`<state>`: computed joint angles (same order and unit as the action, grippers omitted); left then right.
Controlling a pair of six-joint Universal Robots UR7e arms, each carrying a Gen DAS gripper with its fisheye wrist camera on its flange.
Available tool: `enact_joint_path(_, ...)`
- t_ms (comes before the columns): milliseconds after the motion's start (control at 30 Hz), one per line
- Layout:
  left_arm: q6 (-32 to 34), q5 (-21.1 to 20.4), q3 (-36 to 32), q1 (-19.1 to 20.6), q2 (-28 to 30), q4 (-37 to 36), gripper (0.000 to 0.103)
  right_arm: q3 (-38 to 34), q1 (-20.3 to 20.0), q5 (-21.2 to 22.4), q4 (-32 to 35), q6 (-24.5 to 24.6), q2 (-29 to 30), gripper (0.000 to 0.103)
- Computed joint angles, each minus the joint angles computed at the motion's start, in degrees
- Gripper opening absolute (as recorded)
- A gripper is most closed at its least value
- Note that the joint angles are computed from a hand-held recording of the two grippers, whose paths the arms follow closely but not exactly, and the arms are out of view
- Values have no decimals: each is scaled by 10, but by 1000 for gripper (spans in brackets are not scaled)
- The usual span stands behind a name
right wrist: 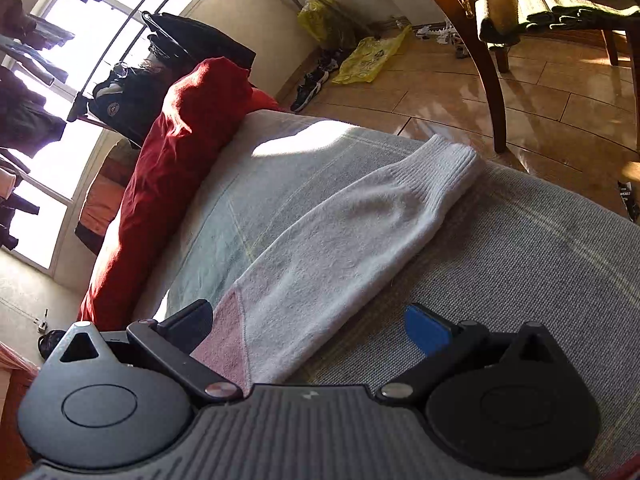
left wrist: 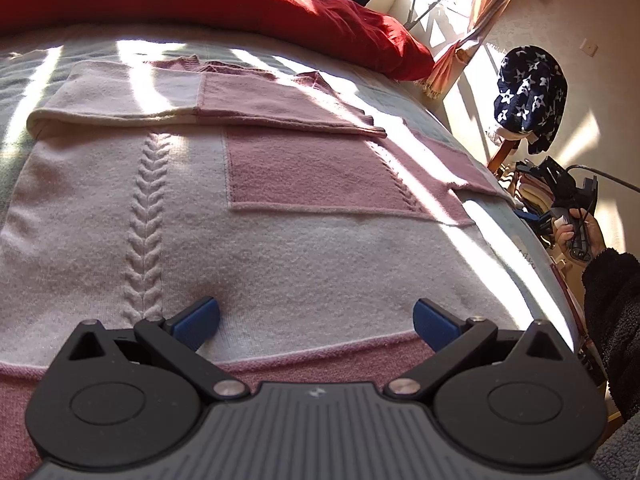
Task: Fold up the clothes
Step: 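Close the right gripper on the white sleeve cuff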
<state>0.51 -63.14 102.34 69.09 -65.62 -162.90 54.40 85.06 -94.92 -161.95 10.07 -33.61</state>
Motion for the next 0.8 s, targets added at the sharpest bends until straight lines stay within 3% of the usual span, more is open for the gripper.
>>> enact_joint_path(167,15,73,-5,-20,12,-31,102,-35,-21,51,-18,16,23,103)
enact_joint_path(300,50,137,-14,-35,25,-41,102,-64,-25,48,-21,4,39,99)
enact_joint_path(567,53,137,-25,-32,37,-31,102,-86,-35,48,-35,4,52,84)
enact_joint_path(633,50,136,-27,-31,38,-25,102,-91,-34,35,-38,2,56,77)
enact_joint_path(700,46,141,-29,-31,40,-17,102,-95,-33,21,-40,1,59,59)
enact_joint_path(800,44,150,-30,-31,44,-12,102,-97,-35,13,-42,9,60,44)
